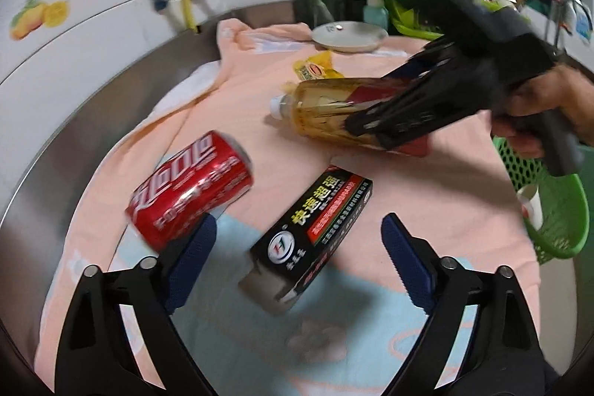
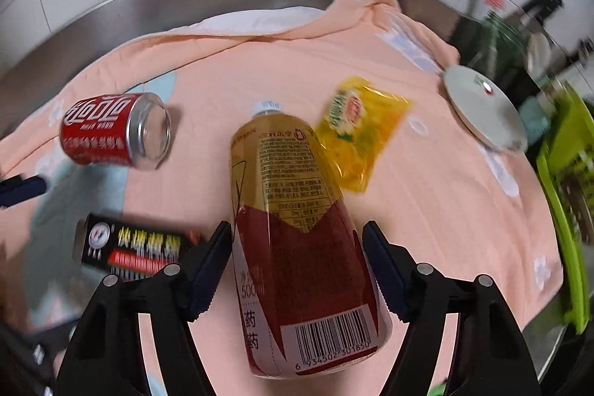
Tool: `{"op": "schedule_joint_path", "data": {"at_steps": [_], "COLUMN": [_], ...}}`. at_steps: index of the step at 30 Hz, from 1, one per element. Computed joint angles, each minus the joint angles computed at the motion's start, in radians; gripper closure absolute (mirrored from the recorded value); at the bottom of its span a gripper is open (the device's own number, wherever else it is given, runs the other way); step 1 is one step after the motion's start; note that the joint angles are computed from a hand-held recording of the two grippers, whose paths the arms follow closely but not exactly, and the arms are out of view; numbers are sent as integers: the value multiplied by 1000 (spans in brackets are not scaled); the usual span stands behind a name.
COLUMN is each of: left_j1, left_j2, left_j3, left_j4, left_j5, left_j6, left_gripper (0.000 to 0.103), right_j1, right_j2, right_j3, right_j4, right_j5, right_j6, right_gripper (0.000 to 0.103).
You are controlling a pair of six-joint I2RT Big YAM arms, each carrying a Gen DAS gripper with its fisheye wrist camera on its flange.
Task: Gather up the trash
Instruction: 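Grasp the amber tea bottle with the right gripper while the left gripper approaches the black glue box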
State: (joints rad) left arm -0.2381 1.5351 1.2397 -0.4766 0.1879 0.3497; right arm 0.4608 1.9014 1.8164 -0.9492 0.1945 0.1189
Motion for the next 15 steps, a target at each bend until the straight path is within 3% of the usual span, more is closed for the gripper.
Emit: {"op": "schedule_joint_path", "data": {"at_steps": [4,5,8,15], "left_j1": [-22,-25,-25,-6], "left_j2": [35,47,68,118], "left_j3": [24,36,57,111], "left_j4": [-11,-24,-54,-102], "left_j5": [-7,-8,-2,34], "left_j6": [41,49,53,39], "left_gripper": [18,24,28,34], "right_j1": [-16,-18,-22,-21], "right_j2": [-85,-105,-132,-125], "right_j3": [-125,-156,-206,-203], "right_j4": [51,61,70,50], "right_j5": [-30,-35,-66,-80], "right_j6": [27,34,41,27], "right_gripper": [35,35,35,31]}}
